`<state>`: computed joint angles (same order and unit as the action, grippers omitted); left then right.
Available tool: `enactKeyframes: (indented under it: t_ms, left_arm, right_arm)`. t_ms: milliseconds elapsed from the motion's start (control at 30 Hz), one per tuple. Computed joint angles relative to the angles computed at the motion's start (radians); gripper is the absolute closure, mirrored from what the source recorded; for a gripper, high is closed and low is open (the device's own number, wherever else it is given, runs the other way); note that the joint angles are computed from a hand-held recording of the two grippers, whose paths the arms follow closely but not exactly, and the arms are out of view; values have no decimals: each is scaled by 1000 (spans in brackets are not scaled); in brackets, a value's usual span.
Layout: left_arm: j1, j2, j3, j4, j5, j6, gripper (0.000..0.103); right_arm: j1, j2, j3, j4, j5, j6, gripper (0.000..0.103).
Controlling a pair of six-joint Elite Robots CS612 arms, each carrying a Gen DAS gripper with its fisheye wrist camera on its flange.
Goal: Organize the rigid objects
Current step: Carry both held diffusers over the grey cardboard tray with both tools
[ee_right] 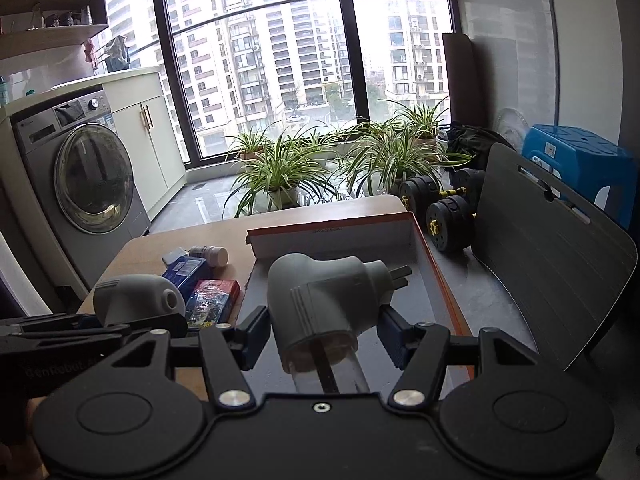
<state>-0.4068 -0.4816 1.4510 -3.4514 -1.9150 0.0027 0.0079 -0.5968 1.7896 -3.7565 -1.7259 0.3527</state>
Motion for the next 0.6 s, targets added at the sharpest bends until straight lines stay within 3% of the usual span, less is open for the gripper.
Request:
enactKeyframes:
  t_ms: [600]
  left_arm:
    - [0, -1, 7, 2, 8, -7, 49]
  right_arm:
    - [6, 2, -4, 8, -1, -1, 33]
